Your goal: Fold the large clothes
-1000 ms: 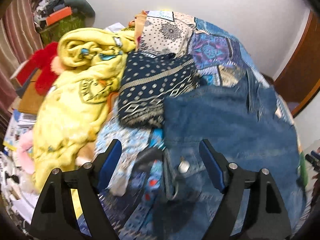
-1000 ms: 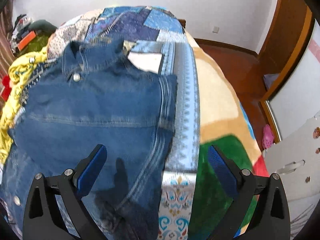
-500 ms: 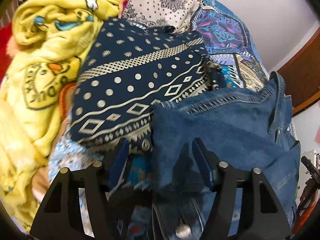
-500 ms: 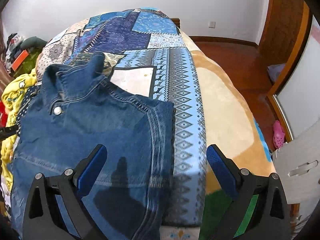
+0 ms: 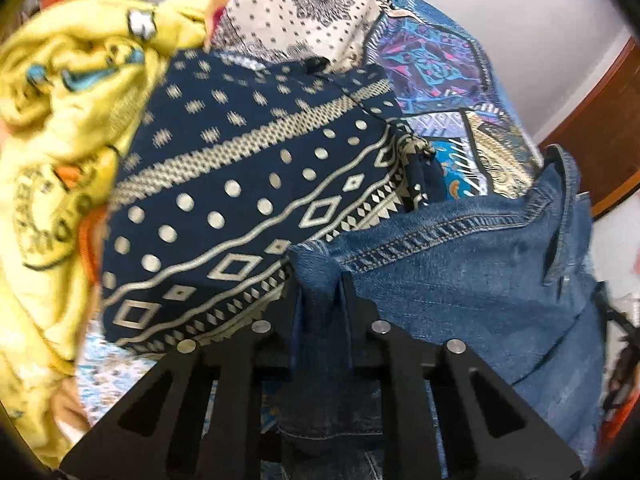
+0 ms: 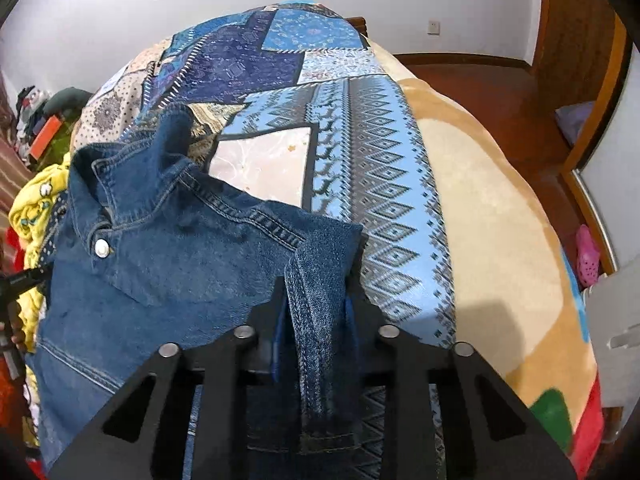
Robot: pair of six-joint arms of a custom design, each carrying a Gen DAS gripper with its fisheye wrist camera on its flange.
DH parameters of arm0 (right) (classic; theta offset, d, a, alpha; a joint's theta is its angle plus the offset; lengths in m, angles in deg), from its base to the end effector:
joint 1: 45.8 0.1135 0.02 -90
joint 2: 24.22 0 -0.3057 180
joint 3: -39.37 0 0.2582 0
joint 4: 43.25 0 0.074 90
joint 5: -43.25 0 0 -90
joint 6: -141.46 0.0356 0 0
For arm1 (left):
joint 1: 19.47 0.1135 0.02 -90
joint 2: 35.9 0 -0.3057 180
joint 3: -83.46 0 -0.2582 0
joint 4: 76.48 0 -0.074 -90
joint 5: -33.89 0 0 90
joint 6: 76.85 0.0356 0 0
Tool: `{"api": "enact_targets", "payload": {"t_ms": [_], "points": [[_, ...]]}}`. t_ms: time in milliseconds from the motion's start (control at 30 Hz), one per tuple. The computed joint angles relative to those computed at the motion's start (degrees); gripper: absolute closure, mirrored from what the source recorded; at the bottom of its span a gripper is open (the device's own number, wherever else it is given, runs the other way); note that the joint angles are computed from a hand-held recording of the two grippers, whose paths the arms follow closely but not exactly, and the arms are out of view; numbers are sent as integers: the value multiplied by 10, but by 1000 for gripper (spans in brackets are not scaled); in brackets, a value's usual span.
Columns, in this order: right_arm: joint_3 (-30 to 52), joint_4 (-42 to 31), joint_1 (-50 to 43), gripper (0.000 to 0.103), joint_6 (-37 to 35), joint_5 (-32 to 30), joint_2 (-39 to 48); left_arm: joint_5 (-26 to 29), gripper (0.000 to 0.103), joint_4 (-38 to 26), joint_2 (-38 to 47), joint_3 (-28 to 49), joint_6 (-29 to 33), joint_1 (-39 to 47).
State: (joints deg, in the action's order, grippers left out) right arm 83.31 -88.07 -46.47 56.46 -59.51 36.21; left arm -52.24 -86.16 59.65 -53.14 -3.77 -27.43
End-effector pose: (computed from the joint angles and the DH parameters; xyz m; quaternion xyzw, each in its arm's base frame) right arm 0.1690 0.0059 0.2107 0.0201 0.9630 0.1169 0.2420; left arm 0.2569 -0.0383 0.1173 -0.0675 0.9671 -0.0844 0.2305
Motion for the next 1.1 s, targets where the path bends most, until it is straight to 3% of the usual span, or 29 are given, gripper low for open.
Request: {"api": "enact_targets", "payload": {"t_ms": [133, 333, 567, 833, 1000, 1100], "points": [[46, -32, 33, 89, 6, 29, -7, -95, 89, -44, -24, 21, -6, -54], [126, -28, 110, 89, 3, 97, 19, -133, 90, -87, -79, 48, -4, -53], [179, 59, 149, 89, 22, 144, 121, -195, 91, -95, -55, 102, 24, -47], [148, 133, 133, 88, 34, 139, 232, -159, 89, -55, 41, 115, 35, -13], [134, 120, 122, 78, 41, 122, 228, -186, 89, -69, 52, 117, 28, -32], [141, 83, 117, 60, 49, 101, 203, -195, 87, -110, 36, 124, 25, -46]]}}
